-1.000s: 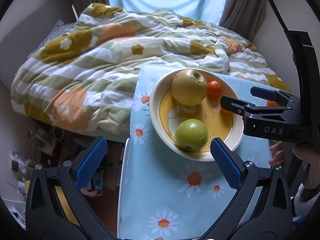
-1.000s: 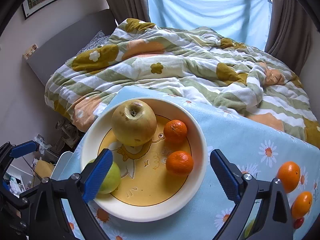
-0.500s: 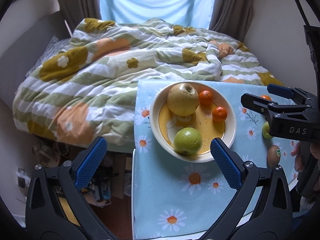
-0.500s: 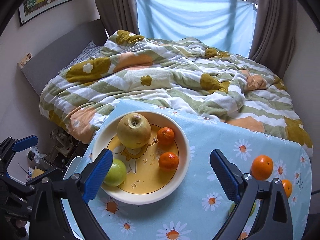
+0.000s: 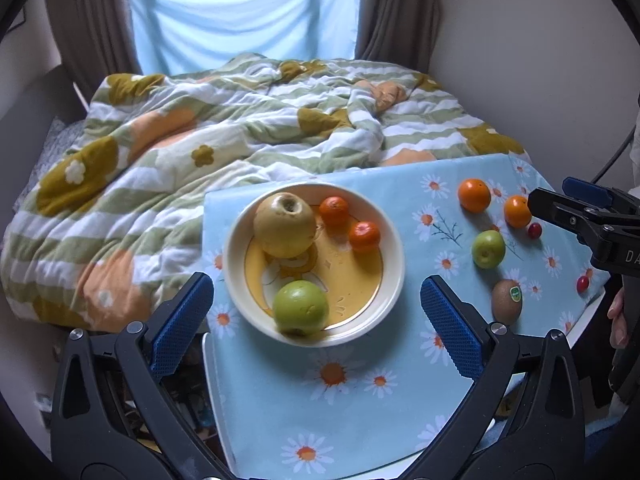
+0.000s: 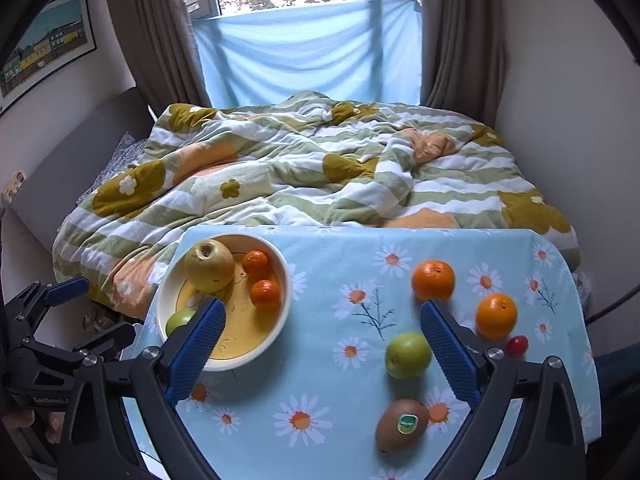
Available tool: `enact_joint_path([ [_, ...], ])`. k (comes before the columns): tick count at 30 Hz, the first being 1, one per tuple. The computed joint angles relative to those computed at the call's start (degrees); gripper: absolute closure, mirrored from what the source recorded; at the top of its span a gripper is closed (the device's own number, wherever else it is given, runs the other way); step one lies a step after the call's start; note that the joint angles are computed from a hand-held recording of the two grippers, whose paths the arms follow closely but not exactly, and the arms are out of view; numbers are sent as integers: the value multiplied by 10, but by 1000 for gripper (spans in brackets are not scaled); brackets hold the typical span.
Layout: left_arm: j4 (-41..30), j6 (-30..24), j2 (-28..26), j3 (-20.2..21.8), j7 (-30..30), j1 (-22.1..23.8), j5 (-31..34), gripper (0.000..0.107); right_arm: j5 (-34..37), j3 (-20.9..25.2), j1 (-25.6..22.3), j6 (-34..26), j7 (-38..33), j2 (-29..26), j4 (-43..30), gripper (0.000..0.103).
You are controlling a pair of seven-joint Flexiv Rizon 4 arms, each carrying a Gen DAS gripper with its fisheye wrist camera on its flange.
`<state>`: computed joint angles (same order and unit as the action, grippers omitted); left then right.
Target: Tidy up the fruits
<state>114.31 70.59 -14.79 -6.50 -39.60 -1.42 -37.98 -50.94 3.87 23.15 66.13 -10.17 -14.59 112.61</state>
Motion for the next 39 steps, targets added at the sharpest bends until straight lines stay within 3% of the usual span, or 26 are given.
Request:
enact_joint_path([
  [5, 5, 11, 3, -21, -8, -27, -17, 4, -10, 3, -33, -2, 26, 60, 74, 6],
  [13, -7, 4, -17, -27, -99, -87, 53, 4, -7, 29, -107, -23, 48, 146, 187, 6],
  [17, -7, -2, -29, -44, -108, -101, 69, 4, 7, 40, -133, -36, 66, 172, 230, 6],
  [22, -5, -4, -48, -59, -96, -114, 81, 4, 23, 46, -151, -46, 76, 181, 264, 6],
  [30, -18, -17, -95, -55, -125, -133, 130, 4, -57, 38, -179, -22, 184, 173, 317, 6],
  [39, -26, -30, -123, -50, -162, -139, 175, 15, -53, 29, -189, -7, 216, 165, 346, 10],
])
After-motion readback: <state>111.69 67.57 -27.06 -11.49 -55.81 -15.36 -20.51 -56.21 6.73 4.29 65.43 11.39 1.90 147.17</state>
